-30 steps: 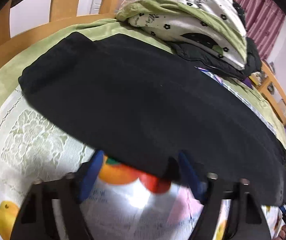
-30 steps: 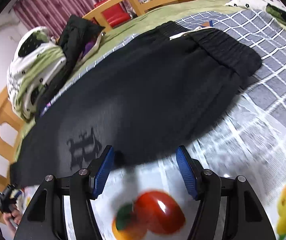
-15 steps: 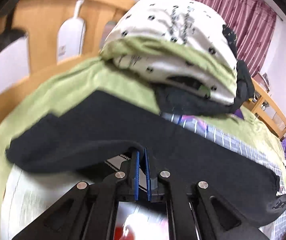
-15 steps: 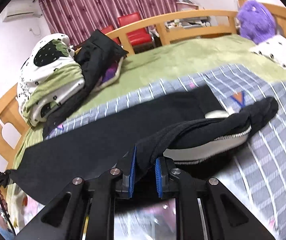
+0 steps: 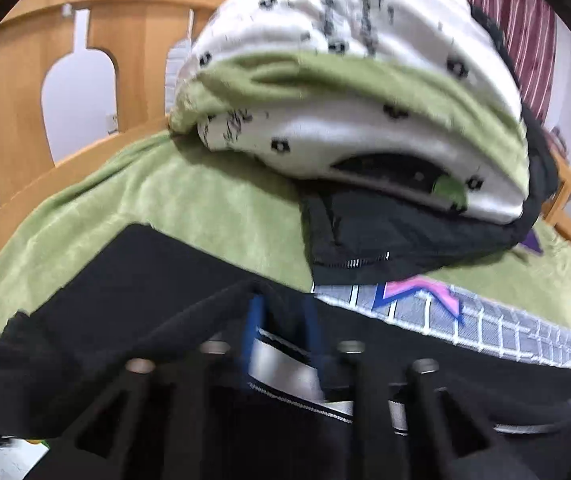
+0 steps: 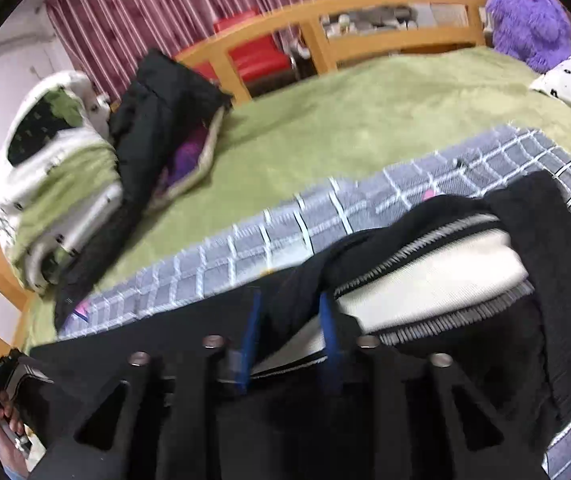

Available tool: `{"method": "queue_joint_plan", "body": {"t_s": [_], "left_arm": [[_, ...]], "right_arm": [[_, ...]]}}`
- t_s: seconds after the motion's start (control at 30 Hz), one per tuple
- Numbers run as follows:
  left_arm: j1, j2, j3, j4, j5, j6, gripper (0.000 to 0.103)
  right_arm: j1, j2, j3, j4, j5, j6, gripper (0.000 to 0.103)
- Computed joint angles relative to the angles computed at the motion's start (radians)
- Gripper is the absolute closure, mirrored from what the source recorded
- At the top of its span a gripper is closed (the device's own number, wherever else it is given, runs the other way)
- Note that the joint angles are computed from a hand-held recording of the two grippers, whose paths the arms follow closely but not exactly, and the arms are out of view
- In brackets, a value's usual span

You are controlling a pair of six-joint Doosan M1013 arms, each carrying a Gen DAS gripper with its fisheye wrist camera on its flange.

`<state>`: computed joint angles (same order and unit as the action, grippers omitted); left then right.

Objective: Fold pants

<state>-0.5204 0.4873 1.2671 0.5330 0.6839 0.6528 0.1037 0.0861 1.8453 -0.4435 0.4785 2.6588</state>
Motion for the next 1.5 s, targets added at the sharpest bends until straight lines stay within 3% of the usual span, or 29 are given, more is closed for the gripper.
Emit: {"method": "queue_joint_plan", "body": {"t_s": [0.13, 0.27, 0.33, 0.43, 0.53, 0.63, 0.67, 0.83, 1.1, 1.17, 1.2, 1.23, 1.3, 1.37, 1.5], "left_arm": [[-0.010, -0.046, 0.056, 0.000, -0.027, 0.019, 0.043], [-0.018, -0.139, 0.178, -0.036, -0.077, 0.064, 0.032], [-0.015, -0.183, 0.243, -0.117, -0.092, 0.128, 0.032], [-0.010, -0.234, 0.338, -0.222, -0.085, 0.200, 0.032], [0.007, -0.262, 0.406, -0.348, -0.086, 0.238, 0.032], [0.043, -0.275, 0.456, -0.524, -0.149, 0.307, 0.032], [0.046, -0.279, 0.469, -0.527, -0.186, 0.291, 0.032], [0.059, -0.243, 0.438, -0.516, -0.214, 0.248, 0.034], [0.072, -0.147, 0.317, -0.436, -0.185, 0.072, 0.045], [0.064, -0.131, 0.286, -0.363, -0.137, 0.012, 0.081], [0.067, -0.123, 0.271, -0.375, -0.120, 0.038, 0.083], [0.073, -0.121, 0.263, -0.407, -0.125, 0.073, 0.089], [0.073, -0.136, 0.260, -0.415, -0.117, 0.089, 0.090], [0.060, -0.176, 0.273, -0.388, -0.122, 0.119, 0.091], [0.034, -0.272, 0.338, -0.428, -0.132, 0.221, 0.091]], "right_arm": [[0.038, -0.057, 0.050, -0.015, 0.036, 0.007, 0.063], [0.114, -0.156, 0.140, -0.092, 0.081, 0.115, 0.050], [0.143, -0.197, 0.183, -0.110, 0.094, 0.162, 0.044], [0.172, -0.247, 0.255, -0.089, 0.082, 0.239, 0.044], [0.165, -0.265, 0.306, -0.003, 0.017, 0.241, 0.044], [0.145, -0.266, 0.343, 0.071, -0.081, 0.242, 0.044], [0.141, -0.263, 0.345, 0.076, -0.096, 0.241, 0.044], [0.110, -0.206, 0.306, 0.111, -0.116, 0.171, 0.044], [0.041, -0.117, 0.246, 0.050, -0.167, 0.258, 0.050], [0.045, -0.103, 0.223, 0.010, -0.117, 0.301, 0.064], [0.048, -0.100, 0.214, -0.014, -0.089, 0.318, 0.082], [0.046, -0.106, 0.211, -0.007, -0.079, 0.303, 0.090], [0.051, -0.143, 0.221, -0.057, -0.076, 0.349, 0.095], [0.063, -0.191, 0.227, -0.088, -0.066, 0.347, 0.096], [0.119, -0.306, 0.238, -0.130, 0.067, 0.315, 0.096]]}}
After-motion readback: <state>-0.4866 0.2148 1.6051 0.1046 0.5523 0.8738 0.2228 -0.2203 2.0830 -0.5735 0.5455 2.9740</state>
